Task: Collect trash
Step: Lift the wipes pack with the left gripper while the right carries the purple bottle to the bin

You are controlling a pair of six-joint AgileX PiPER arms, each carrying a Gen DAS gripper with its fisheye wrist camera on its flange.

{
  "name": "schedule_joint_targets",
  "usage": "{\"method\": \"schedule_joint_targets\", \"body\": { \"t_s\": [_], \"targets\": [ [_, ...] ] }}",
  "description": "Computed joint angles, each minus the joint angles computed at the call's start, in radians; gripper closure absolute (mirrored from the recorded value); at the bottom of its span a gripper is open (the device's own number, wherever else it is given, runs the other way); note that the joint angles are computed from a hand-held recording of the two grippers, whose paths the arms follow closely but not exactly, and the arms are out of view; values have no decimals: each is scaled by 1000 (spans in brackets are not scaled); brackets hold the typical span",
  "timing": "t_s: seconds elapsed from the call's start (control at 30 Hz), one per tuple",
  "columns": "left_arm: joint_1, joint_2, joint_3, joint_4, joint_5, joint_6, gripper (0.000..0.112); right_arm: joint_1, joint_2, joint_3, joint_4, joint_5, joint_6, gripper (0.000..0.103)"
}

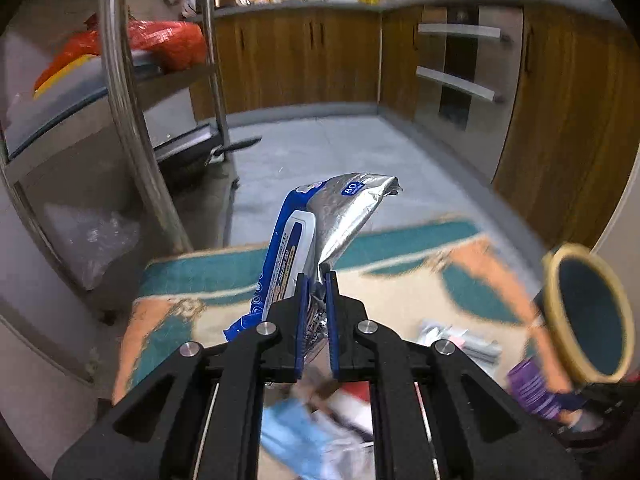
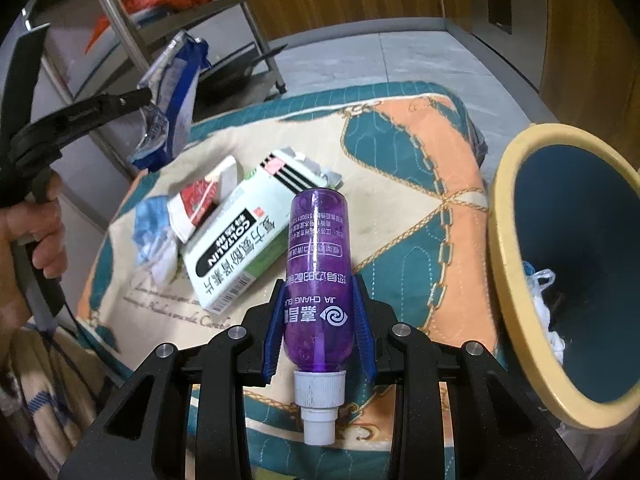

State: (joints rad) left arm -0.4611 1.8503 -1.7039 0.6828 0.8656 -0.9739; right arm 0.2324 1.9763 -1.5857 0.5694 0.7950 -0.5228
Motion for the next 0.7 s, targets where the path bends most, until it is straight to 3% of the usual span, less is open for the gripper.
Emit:
{"method": "schedule_joint_targets", "body": {
  "t_s": [0.2,0.4,0.53,0.7],
  "targets": [
    [52,-108,118,-137,-275,-84,104,-41,-29,9,48,15,-23,70],
    [63,-108,135,-364,-440,3,104,-102,-73,36,96,18,-40,70],
    [48,-58,80,-588,-475,184,104,-172,-106,48,137,26,-56,70],
    [-15,50,-80,-720,-431,322,104,-272,-145,72,174,24,-65,70]
  ]
}}
